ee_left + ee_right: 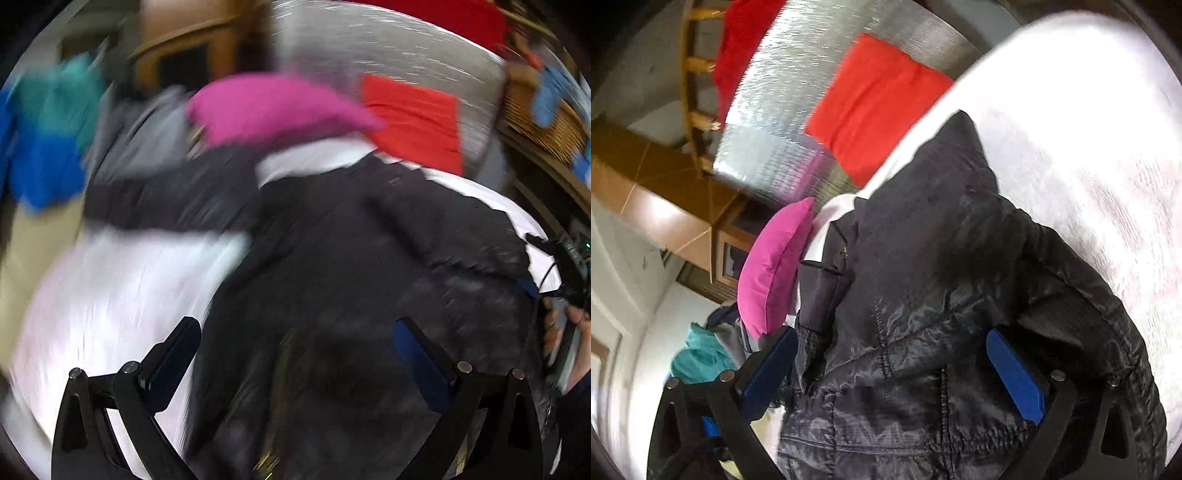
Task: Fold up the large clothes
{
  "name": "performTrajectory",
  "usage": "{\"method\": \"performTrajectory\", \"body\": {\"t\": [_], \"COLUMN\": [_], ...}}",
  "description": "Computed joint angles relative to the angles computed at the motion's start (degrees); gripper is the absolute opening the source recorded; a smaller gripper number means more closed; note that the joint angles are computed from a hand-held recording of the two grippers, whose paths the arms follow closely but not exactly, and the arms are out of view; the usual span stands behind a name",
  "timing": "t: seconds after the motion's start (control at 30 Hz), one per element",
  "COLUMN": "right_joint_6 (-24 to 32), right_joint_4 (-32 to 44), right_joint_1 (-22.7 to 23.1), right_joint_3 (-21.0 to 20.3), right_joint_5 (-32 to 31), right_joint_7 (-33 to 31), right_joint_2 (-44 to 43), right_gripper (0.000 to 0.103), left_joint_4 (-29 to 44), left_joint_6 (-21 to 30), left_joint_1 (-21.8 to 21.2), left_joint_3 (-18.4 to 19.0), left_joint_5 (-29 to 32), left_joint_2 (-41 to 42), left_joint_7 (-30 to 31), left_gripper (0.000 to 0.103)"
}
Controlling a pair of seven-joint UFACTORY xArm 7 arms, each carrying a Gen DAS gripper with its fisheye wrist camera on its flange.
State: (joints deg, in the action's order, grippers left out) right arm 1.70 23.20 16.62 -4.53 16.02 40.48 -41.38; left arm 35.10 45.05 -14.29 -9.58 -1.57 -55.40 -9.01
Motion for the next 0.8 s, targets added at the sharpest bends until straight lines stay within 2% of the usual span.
{"method": "performTrajectory", "body": {"t": [0.1,0.13,0.23,0.3,0.37,0.4,0.47,0.53,0.6,0.67,0.73,0.8], "right_joint_6": [-4.02,-3.63,-3.53,-5.81,-8.56,-9.16,-9.55,-9.54,-9.82,-9.77,-9.40,-9.29], "right_joint_4": [-1.24,-1.67,-2.17,-3.87,-4.74,-5.14,-5.25,-5.35,-5.81,-5.77,-5.76,-5.80], "right_joint_1": [-1.59,-2.56,-2.84,-1.95,-0.46,-0.02,0.03,0.10,0.35,0.37,0.02,-0.18], "right_joint_3": [2.92,3.95,3.95,2.99,1.60,1.11,1.12,1.08,0.76,0.72,1.11,1.34], "right_joint_5": [-1.63,-2.63,-4.10,-4.11,-4.10,-4.30,-4.70,-5.07,-5.29,-5.51,-5.69,-5.83], "right_joint_7": [-0.20,-0.45,-1.08,-1.11,-0.93,-0.92,-0.63,-0.42,-0.25,-0.07,0.13,0.30], "right_joint_2": [1.18,0.12,-1.02,-2.36,-2.34,-2.51,-2.35,-2.47,-2.96,-2.88,-2.92,-2.94], "right_gripper": [0.103,0.103,0.103,0.103,0.103,0.103,0.103,0.103,0.103,0.103,0.103,0.103], "left_joint_4": [10.19,13.38,23.16,29.76,34.22,36.12,38.80,38.48,35.25,31.08,26.22,23.17], "left_joint_6": [-2.15,-2.60,-2.10,0.61,3.74,6.29,10.69,10.34,5.18,0.35,-5.14,-7.06], "left_joint_1": [-0.51,-0.27,3.17,5.19,5.06,2.70,3.21,3.00,4.23,4.94,3.58,1.80], "left_joint_3": [-5.85,-7.89,-16.02,-21.18,-23.75,-22.71,-25.10,-22.44,-18.12,-14.24,-9.16,-5.24], "left_joint_5": [3.16,5.06,15.63,24.58,33.62,37.77,44.21,41.06,30.11,24.90,17.13,11.30], "left_joint_2": [14.09,18.71,32.31,41.26,47.98,50.84,55.12,55.29,51.50,47.68,44.26,42.64], "left_joint_7": [1.32,1.43,-3.76,-8.98,-13.75,-15.80,-18.92,-18.91,-17.53,-19.75,-17.91,-16.29], "left_gripper": [0.103,0.103,0.103,0.103,0.103,0.103,0.092,0.058,0.045,0.045,0.047,0.048]}}
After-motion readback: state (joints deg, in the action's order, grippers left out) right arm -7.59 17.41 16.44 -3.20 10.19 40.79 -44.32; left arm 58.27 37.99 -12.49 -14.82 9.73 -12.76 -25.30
